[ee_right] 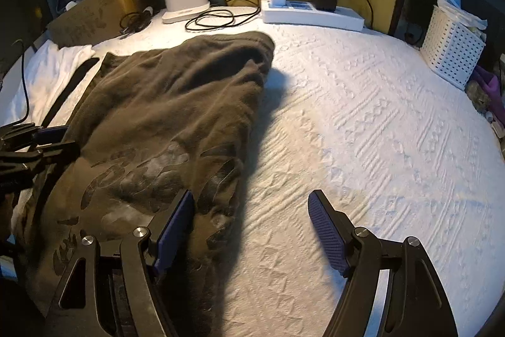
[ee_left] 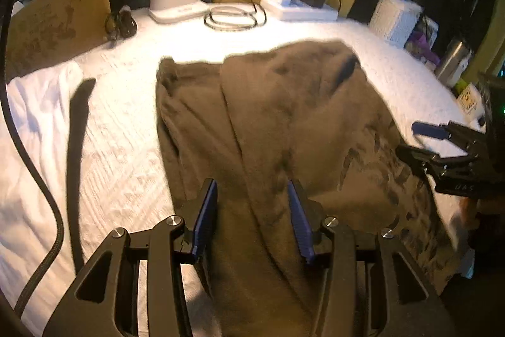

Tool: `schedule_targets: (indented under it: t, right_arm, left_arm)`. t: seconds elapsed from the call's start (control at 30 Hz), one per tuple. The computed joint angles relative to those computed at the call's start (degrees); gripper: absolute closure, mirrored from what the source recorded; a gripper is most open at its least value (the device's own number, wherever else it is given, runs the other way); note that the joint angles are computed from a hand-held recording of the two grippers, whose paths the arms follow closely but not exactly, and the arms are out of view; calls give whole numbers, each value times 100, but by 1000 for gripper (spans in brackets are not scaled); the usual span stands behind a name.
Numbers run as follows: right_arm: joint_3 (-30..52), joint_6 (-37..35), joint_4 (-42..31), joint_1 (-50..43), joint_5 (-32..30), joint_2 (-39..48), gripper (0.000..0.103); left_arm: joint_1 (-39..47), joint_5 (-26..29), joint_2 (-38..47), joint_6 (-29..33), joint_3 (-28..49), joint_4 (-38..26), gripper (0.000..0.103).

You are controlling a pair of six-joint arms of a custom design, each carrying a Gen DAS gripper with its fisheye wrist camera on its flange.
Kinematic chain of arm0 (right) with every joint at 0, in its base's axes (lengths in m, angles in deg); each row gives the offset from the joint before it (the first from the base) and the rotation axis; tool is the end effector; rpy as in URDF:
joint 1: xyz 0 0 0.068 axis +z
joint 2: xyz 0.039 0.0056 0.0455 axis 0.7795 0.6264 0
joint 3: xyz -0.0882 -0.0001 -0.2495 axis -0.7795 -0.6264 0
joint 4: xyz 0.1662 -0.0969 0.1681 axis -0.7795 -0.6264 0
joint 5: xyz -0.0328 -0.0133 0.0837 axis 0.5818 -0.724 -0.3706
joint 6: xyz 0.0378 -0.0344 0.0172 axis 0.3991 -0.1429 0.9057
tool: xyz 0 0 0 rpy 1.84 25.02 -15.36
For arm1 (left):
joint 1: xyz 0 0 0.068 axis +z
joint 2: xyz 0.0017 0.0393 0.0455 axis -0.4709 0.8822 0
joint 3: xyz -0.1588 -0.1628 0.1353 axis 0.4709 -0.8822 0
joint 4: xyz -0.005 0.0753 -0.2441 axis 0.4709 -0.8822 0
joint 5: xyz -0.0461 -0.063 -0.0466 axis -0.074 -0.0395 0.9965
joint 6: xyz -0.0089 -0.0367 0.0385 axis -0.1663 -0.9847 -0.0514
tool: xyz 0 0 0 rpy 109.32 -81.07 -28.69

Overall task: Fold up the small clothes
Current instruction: 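Pinch and smooth the folded shirt with the left gripper, then open it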

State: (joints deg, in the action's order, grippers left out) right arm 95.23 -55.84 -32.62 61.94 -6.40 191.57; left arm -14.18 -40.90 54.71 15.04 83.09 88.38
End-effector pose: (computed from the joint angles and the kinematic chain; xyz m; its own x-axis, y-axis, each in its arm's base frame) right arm 0.3161 0.0719 0.0559 -0.6599 -0.4984 -0.5622 -0.6405 0.7643 0.0742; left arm 0.2013 0.0426 0.0758 -0.8327 -0.1569 -0.5311 -0.0954 0.9853 -0.1415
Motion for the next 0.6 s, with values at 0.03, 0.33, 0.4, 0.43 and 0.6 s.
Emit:
schedule_targets:
  t: [0.03,0.33,0.4,0.43,0.6]
  right_arm:
    - [86,-19,-86,-35,-62,-9,27]
    - [1256,118,-384,52,-413,475,27]
    - [1628,155,-511,85,-588,699,27]
    - [1853,177,-578,118,-689,842,34]
    - [2985,378,-1047,273,-677,1625,68]
  left_arm:
    - [82,82,-59,52,75,-36,56]
    - [203,371,1362,43,1382,252,56]
    - [220,411,1788,-105,1741,301,56]
    - [272,485,2019,-220,1929,320,56]
    - [435,972,2459,-302,2312,388,78]
